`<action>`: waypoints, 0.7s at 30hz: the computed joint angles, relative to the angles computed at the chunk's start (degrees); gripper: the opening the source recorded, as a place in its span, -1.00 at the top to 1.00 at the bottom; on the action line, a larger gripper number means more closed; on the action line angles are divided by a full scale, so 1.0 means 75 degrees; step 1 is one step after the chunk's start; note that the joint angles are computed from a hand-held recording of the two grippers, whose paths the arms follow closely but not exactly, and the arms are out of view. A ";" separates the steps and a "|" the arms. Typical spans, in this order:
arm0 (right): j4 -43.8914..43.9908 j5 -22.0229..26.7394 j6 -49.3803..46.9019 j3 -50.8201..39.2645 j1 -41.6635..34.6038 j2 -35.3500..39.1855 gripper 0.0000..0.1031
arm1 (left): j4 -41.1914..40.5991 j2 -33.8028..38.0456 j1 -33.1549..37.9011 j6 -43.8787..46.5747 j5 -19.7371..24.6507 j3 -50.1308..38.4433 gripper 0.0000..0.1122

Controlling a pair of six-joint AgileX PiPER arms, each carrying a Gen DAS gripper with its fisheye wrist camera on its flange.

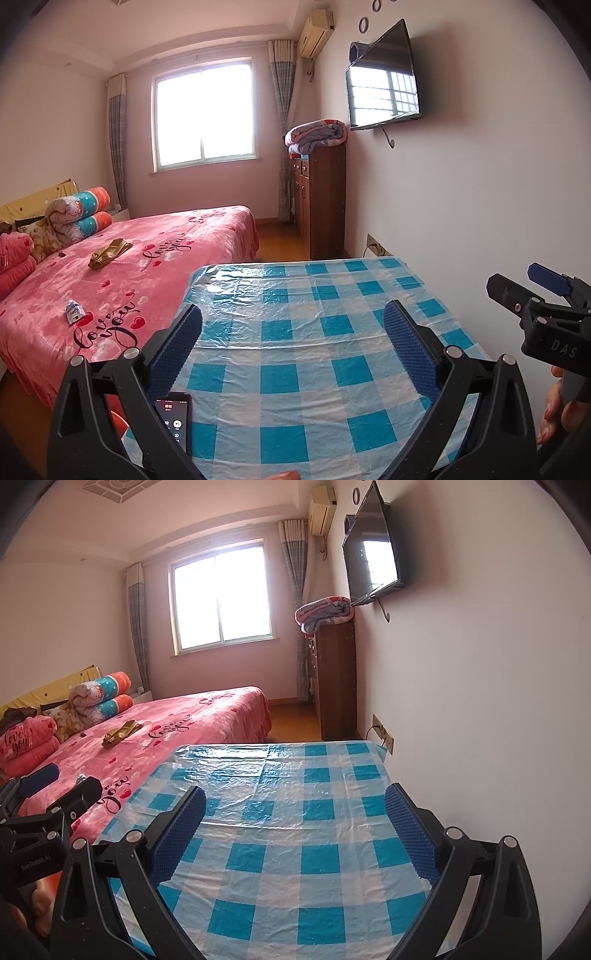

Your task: Collect trash

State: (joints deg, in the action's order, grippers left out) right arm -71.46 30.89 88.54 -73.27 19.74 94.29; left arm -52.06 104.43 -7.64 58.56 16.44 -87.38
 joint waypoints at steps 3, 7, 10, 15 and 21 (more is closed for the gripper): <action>0.0062 -0.0121 -0.0049 -0.0021 -0.0079 0.0077 -0.86 | 0.0184 0.0054 0.0009 -0.0178 0.0054 -0.0086 -0.76; 0.0186 -0.0284 -0.0148 -0.0077 -0.0194 0.0222 -0.86 | 0.0821 0.0269 0.0004 -0.0827 0.0182 -0.0403 -0.76; 0.0379 -0.0456 -0.0282 -0.0149 -0.0306 0.0368 -0.86 | 0.1224 0.0481 -0.0026 -0.1242 0.0288 -0.0680 -0.76; 0.0863 -0.0813 -0.0640 -0.0324 -0.0568 0.0711 -0.86 | 0.1194 0.0953 -0.0028 -0.1346 0.0719 -0.1205 -0.76; 0.2217 -0.1311 -0.1712 -0.0726 -0.1097 0.1438 -0.86 | 0.3758 0.2206 -0.0389 -0.3997 0.1356 -0.2662 -0.76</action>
